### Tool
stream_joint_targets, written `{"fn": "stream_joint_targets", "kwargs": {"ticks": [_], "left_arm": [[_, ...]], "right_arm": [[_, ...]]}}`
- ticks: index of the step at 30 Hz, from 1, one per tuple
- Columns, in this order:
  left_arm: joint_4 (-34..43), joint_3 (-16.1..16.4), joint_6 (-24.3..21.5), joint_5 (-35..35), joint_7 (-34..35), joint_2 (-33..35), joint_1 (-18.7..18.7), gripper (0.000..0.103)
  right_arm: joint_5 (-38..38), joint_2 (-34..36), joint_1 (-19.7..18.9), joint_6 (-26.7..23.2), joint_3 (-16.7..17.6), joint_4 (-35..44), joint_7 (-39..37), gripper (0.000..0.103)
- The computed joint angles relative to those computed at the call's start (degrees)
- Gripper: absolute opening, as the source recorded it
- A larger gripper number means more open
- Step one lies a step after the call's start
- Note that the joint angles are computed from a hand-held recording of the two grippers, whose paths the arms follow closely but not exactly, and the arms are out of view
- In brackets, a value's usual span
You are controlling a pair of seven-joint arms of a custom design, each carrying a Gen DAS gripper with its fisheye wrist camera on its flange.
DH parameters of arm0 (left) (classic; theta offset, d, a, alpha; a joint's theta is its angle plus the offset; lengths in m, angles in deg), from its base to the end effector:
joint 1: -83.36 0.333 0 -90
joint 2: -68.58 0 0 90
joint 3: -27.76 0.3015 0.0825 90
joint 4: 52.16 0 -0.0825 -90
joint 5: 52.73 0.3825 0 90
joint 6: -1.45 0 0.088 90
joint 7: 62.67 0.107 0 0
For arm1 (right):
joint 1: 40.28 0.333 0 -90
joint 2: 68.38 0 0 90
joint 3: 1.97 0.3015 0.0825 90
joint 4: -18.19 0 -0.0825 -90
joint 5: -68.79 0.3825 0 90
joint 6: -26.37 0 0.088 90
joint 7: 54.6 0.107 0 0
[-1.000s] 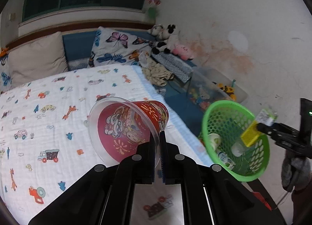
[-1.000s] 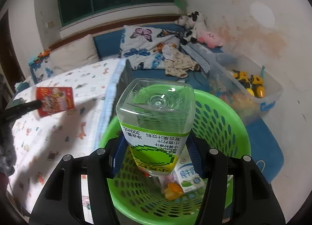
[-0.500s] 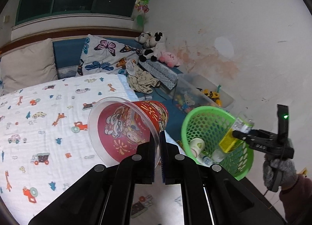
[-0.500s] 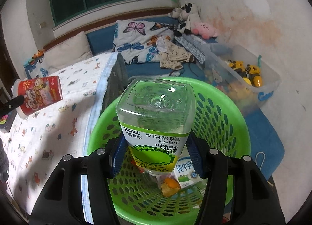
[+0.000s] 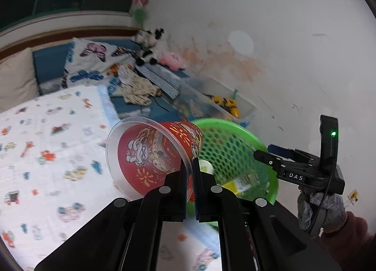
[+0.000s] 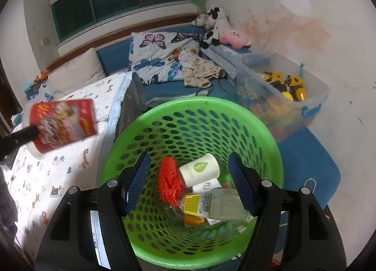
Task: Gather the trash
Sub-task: 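Drop the bottle into the basket with the right tool while the left tool drops the red cup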
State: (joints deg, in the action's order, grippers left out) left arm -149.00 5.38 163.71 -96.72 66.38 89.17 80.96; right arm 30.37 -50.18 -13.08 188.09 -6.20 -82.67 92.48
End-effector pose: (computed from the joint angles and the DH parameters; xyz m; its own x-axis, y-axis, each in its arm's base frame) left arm 0.6532 -0.2247 0.4679 -0.4905 -0.8145 0.3099 -0.6498 0.1048 -0.7529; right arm 0.6107 0.2983 0.4513 0.0241 -0.9945 -0.1018 -0.6759 0.0588 -0.7346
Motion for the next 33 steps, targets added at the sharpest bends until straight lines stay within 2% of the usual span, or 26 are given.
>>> {"fn": "stream_joint_targets", "kwargs": {"ticks": [6, 12, 15, 16, 17, 18, 19, 21, 26, 33], "left_arm": [[5.21, 3.06, -4.12, 10.74, -9.47, 4.69, -5.45, 0.005], [9.97, 4.57, -8.85, 20.31, -18.59, 8.81, -8.25, 0.006], [10.34, 3.96, -10.10, 22.01, -20.40, 9.47, -7.95, 0.019], [10.00, 3.76, -9.86, 22.30, -20.51, 9.27, -7.74, 0.022], [9.32, 3.63, -9.47, 22.58, -20.65, 8.85, -7.61, 0.033], [8.70, 3.53, -9.06, 22.75, -20.85, 8.40, -7.47, 0.049], [7.94, 3.40, -8.24, 22.84, -20.95, 7.89, -7.34, 0.053], [5.61, 2.45, -6.43, 22.09, -19.79, 6.19, -6.37, 0.053], [-0.63, 3.16, -3.75, 21.64, -20.66, 1.01, -5.65, 0.055], [-12.69, 6.09, 2.32, 22.55, -24.72, -8.59, -5.50, 0.072]], "right_arm": [[-5.66, -4.40, 0.49, 1.59, -1.20, -5.41, 5.98, 0.069], [-10.95, -7.67, -1.27, 2.79, 0.30, -9.68, 11.78, 0.070], [-12.55, -8.83, -2.42, 3.65, 1.34, -11.42, 14.14, 0.070], [-12.79, -9.03, -2.79, 4.01, 1.67, -11.85, 14.67, 0.070], [-13.13, -9.27, -3.06, 4.24, 1.91, -12.25, 15.30, 0.070], [-13.35, -9.49, -3.30, 4.63, 2.18, -12.68, 15.88, 0.070], [-13.40, -9.58, -3.52, 4.88, 2.47, -12.89, 16.15, 0.070], [-13.16, -9.82, -3.79, 5.31, 3.02, -13.42, 16.53, 0.070], [-14.66, -10.53, -3.01, 4.64, 4.15, -13.99, 17.22, 0.070], [-17.62, -11.84, -1.89, 4.22, 6.29, -14.59, 19.52, 0.076]]}}
